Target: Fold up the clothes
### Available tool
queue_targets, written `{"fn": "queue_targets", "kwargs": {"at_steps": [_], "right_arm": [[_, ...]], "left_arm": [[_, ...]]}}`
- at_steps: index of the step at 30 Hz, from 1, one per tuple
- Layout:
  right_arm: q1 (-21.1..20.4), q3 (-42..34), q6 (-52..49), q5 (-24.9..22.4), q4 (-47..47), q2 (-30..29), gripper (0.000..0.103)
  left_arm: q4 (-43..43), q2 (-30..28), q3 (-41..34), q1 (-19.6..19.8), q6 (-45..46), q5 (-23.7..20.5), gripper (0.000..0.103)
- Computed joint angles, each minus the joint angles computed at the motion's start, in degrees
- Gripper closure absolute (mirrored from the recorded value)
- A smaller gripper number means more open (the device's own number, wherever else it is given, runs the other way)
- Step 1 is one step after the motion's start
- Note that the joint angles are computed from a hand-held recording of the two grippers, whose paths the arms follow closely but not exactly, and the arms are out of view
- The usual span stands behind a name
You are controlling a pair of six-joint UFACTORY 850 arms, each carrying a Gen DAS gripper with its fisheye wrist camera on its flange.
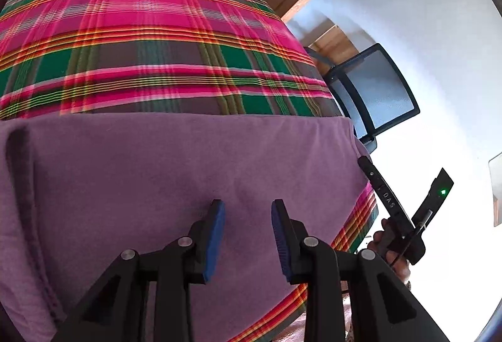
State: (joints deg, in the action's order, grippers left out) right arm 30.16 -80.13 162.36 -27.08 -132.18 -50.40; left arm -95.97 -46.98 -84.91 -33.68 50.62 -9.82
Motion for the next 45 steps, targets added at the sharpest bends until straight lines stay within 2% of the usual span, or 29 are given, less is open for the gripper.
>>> {"fn": "queue_targets", "kwargs": {"at_steps": [6, 8, 10, 13, 21, 27, 31, 38, 45], "right_arm": [[0.81, -0.3, -4.48, -1.61, 1.3, -0.55, 0.059], [0.81, -0.25, -4.19, -1.94, 0.75, -0.58, 0.065], [0.74, 0.0, -3.01, -2.23, -0.48, -0.45, 0.078], [0.88, 0.27, -2.1, -2.28, -2.53, -0.2, 0.09], [2.8, 3.0, -0.14, -6.55, -7.55, 2.66, 0.091], [5.12, 5.71, 2.4, -8.43, -14.9, 5.95, 0.091], [7.18, 6.32, 2.01, -9.08, -18.19, 7.11, 0.091], [9.65, 4.04, 3.43, -5.73, -22.65, 5.96, 0.091], [11.83, 1.18, 6.24, -2.24, -26.59, 3.44, 0.091]], "left_arm": [[-1.11, -0.51, -0.79, 0.06, 0.36, -0.55, 0.072], [-3.33, -0.35, -0.46, 0.14, 2.57, -0.9, 0.072], [-5.43, -0.38, -0.28, 0.31, 4.62, -1.34, 0.072], [-7.39, -0.52, -0.21, 0.44, 6.28, -1.7, 0.072], [-8.86, 0.05, 0.83, 0.87, 7.02, -2.89, 0.072], [-21.99, 2.56, 4.49, 0.93, 19.27, -3.44, 0.072], [-33.54, 5.0, 7.62, 1.05, 30.58, -4.75, 0.072], [-47.32, 9.04, 13.04, 1.09, 42.58, -8.18, 0.072], [-54.88, 11.95, 17.67, 1.43, 48.74, -11.14, 0.072]]}}
